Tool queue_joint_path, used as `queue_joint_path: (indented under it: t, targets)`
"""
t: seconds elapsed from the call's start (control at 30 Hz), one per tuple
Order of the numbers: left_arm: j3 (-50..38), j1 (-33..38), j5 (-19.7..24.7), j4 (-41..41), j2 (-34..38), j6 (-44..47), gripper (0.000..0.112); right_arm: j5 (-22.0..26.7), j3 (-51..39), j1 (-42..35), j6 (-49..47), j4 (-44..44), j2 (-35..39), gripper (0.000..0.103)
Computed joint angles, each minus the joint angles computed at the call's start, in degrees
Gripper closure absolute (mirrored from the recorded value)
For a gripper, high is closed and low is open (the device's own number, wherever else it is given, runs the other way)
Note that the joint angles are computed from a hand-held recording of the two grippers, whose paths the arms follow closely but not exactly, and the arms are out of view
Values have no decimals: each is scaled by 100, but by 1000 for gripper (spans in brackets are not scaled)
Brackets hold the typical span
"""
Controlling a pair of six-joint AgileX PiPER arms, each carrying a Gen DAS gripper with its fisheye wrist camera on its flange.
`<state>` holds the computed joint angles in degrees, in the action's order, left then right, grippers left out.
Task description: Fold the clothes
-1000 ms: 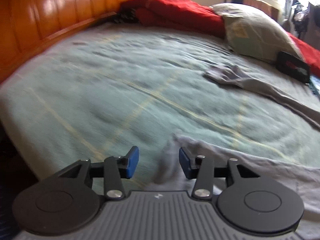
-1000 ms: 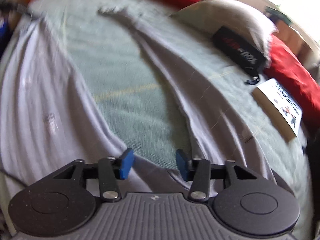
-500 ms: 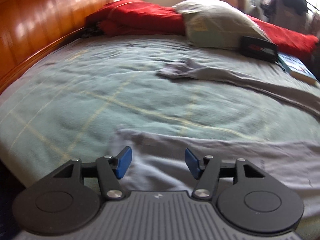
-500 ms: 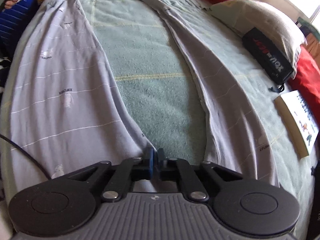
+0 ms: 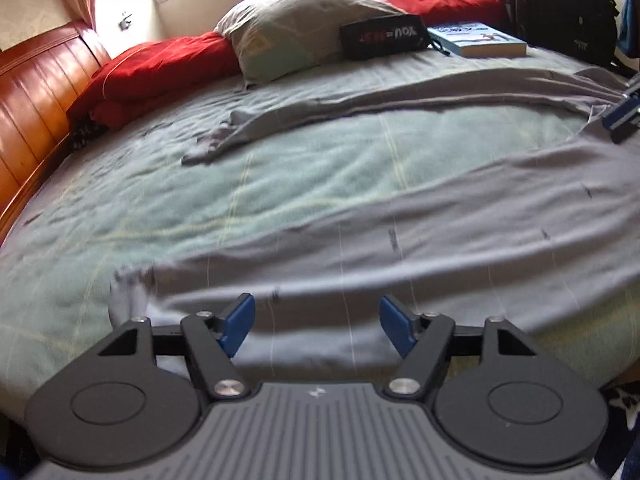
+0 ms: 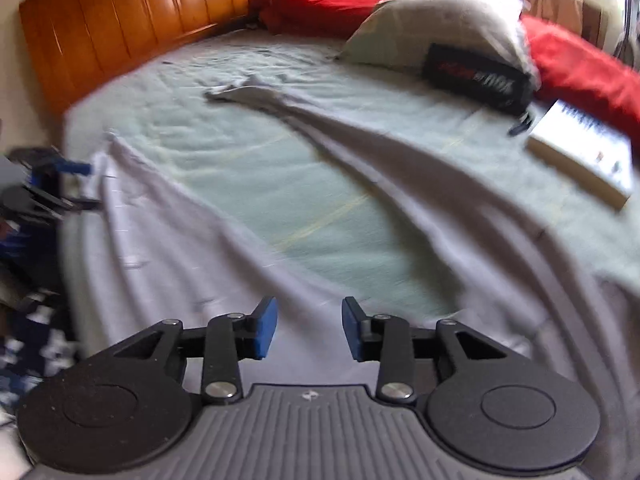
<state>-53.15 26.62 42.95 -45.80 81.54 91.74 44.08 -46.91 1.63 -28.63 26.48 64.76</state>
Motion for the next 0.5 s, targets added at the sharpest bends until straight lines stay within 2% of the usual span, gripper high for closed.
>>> queue_joint_path:
  t: [0.1,0.23,0.3,0.4,0.5]
  targets:
    - [23,196,121,242,186,-223,40,-229,303,509,752,-376,-115,51]
    - [-590,681,1086,768,588,-1194,40,-437,631,1050,2054,-1172,-264,50]
    - [-602,726,1104,931,439,-1083,40,-480,725,1203,2524,-1386,-419,44]
    - [-615,748,975,464,281,-687,40,-571,668,1580,3027,-1478,-544,39]
    - [-866,475,669,74,607,-701,39,-907,495,2243,3314,-1469,-405,32]
